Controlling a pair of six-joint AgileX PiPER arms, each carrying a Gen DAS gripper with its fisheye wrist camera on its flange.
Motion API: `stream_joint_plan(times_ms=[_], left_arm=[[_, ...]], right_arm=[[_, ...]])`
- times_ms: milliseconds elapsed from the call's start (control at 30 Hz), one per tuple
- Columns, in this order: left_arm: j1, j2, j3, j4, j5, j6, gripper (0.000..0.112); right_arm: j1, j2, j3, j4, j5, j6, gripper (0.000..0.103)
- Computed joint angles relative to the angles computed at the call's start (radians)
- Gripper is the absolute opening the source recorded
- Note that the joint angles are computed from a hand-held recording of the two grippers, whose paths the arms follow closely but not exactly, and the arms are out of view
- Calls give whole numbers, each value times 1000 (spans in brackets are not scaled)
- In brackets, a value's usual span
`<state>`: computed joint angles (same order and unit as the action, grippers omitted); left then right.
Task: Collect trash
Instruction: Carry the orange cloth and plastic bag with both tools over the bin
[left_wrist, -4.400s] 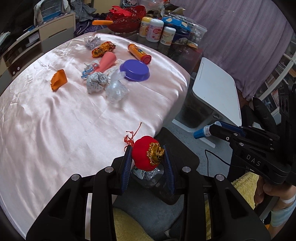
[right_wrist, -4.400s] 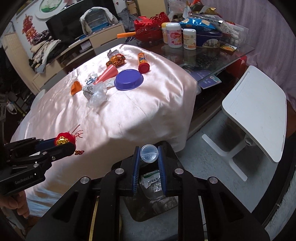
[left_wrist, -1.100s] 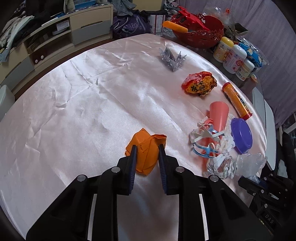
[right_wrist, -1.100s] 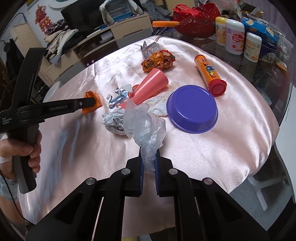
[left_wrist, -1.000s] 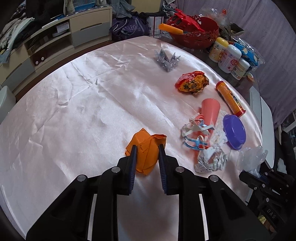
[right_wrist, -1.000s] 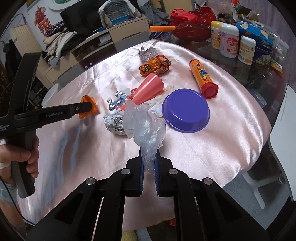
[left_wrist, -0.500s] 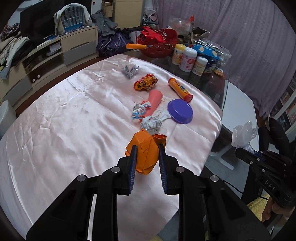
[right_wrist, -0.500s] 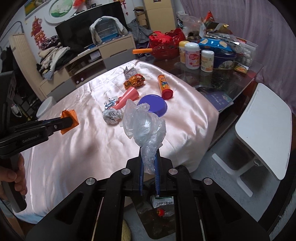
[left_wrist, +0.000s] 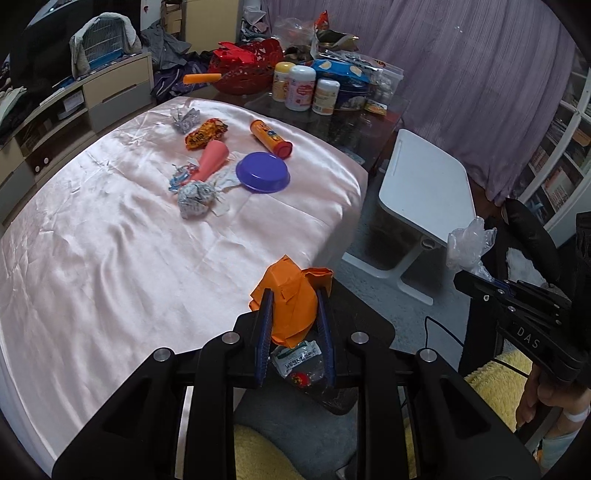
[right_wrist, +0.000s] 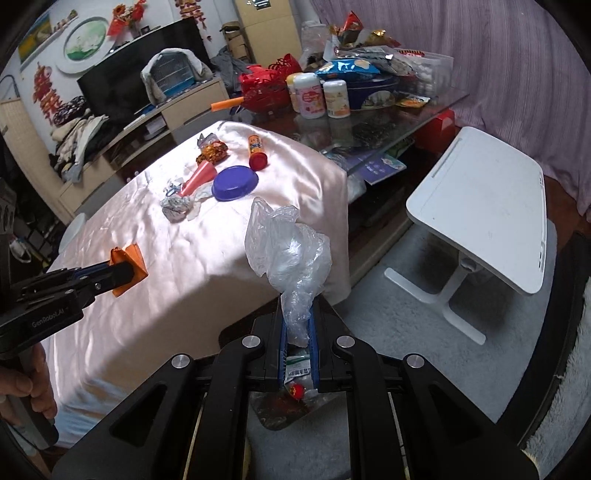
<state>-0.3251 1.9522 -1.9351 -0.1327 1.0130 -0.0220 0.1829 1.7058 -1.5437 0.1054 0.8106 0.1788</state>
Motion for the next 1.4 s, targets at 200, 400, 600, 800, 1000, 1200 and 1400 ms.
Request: stream_joint_plan(times_ms=[200,400,600,800,1000,1200,1400], left_arm=[[-55,18,79,-31,-29,7,22],[-75,78,101,-68,-33,16,22],[-82,162,68,-76,-4,23,22],[-75,249,-39,-87,67,33,24],[-72,281,-94,-81,104,37,36],[-69,248,-68,-66,87,22,47],[-45,157,24,-58,41,17,69]], right_arm=[[-48,-11,113,104,-28,-87,11],[-74,30,154,162,-34,-133,11],[-77,109,120,204,-14,-165,11],[-70,173,46,206,16,-161,14],[-69,216,-28,208,59,-160,16],[-64,215,-60,180,73,-130,35],[-55,164,-51,114,60,-70,63]])
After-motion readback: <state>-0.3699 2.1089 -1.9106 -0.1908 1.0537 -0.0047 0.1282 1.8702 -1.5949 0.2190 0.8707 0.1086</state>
